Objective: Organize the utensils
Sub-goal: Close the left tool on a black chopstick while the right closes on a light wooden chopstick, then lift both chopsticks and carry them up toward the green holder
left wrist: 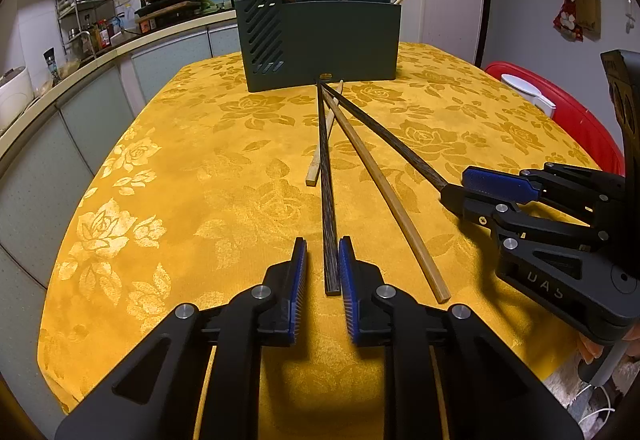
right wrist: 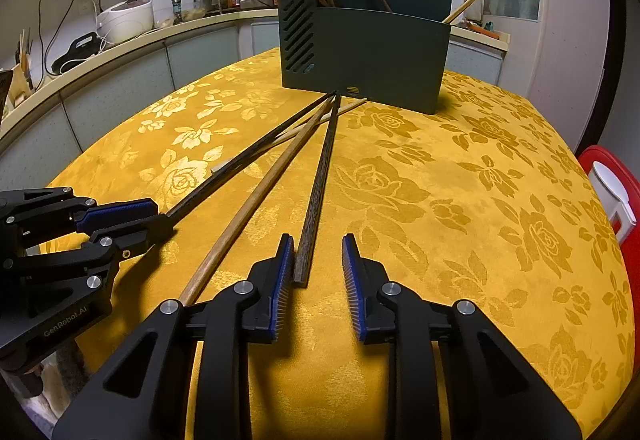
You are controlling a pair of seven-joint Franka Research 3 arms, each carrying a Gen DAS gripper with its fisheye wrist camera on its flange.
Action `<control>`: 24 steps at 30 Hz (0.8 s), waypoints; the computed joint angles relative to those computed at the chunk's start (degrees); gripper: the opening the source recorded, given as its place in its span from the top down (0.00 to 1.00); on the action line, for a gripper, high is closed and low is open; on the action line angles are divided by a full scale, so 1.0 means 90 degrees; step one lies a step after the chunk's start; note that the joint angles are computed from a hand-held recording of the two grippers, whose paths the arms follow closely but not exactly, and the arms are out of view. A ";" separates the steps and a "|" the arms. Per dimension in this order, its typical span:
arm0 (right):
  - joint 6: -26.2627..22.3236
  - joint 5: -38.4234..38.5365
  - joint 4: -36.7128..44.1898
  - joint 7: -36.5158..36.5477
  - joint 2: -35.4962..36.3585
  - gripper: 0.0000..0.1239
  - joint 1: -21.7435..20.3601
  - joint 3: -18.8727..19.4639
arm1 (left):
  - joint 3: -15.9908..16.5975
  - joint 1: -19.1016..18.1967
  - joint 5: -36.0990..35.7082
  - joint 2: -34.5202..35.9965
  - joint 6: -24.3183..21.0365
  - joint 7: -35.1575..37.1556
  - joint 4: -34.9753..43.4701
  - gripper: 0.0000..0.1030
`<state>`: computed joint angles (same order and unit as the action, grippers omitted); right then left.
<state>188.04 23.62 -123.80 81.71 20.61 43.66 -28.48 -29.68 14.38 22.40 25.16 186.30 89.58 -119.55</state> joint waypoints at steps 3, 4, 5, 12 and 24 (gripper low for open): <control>-0.0007 0.0011 0.0011 0.0000 0.0006 0.81 -0.0005 0.0000 | -0.0011 0.0015 0.0009 0.0006 0.0002 0.0003 0.0002 0.84; 0.0000 0.0012 -0.0003 0.0002 -0.0003 0.82 -0.0010 0.0005 | -0.0015 0.0021 0.0012 0.0005 0.0004 0.0002 -0.0002 0.84; -0.0001 0.0013 -0.0010 0.0000 -0.0011 0.83 -0.0023 0.0012 | -0.0015 0.0021 0.0013 0.0005 0.0004 0.0001 -0.0002 0.84; -0.0023 0.0094 -0.0046 0.0128 0.0046 0.87 0.0303 -0.0380 | 0.0013 -0.0003 0.0027 -0.0001 0.0018 -0.0015 -0.0007 0.84; -0.0040 0.0140 -0.0075 0.0022 0.0007 0.93 0.0319 -0.0356 | -0.0277 0.0290 0.0112 0.0076 0.0033 0.0014 -0.0009 0.93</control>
